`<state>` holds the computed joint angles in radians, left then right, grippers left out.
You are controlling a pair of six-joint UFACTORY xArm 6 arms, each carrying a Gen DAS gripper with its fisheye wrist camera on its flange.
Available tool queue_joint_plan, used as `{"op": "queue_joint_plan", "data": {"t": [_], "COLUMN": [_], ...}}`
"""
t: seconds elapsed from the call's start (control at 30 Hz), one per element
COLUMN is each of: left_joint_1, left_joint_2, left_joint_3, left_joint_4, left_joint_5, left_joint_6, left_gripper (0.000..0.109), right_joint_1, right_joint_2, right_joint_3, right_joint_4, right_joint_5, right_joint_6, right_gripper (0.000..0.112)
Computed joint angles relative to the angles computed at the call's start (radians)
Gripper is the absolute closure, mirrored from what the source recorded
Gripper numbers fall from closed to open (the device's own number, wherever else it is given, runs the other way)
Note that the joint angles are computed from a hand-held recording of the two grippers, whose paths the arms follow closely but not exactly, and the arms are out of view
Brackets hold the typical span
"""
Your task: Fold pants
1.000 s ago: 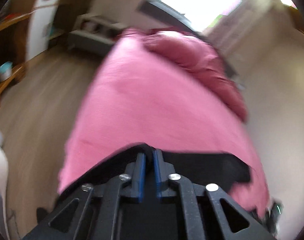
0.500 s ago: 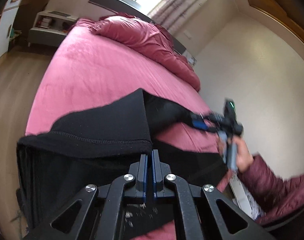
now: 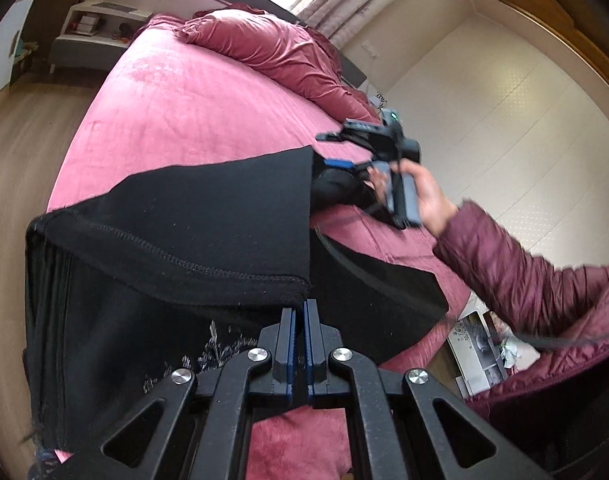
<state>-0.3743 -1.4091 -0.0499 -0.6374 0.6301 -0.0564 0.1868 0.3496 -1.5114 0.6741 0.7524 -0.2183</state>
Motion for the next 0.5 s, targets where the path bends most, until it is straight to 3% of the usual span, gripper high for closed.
{"op": "queue_joint_plan", "data": {"t": [0.2,0.27,0.3,0.33,0.5], "left_joint_1": [0.062,0.091,0.106,0.111,0.205], "left_joint_2": [-0.062,-0.08,-0.079,-0.067,0.116], "left_joint_3": [0.022,0.024,0.021,0.018,-0.07], "left_joint_4": [-0.03,-0.031,-0.034,-0.021,0.012], "left_joint_5": [0.082,0.11,0.118,0.109,-0.006], "left_joint_6": [0.009,0.012,0.019,0.016,0.06], "left_gripper": [0.106,0.105,0.105,0.105,0.105], "right_joint_1": [-0.004,-0.01,-0.015,-0.018,-0.027], "right_joint_2": [0.165,0.192,0.2,0.195,0.041], "right_joint_3": [-0.209,-0.244,-0.255,-0.248,-0.05], "right_joint_4": [-0.165,-0.231,-0.255,-0.263,-0.157], "right_joint_5": [0.036,0.047,0.065,0.067,-0.05], "right_joint_6": [0.207,0.25,0.264,0.253,0.08], "right_gripper": [0.052,0.066,0.089,0.102,0.103]}}
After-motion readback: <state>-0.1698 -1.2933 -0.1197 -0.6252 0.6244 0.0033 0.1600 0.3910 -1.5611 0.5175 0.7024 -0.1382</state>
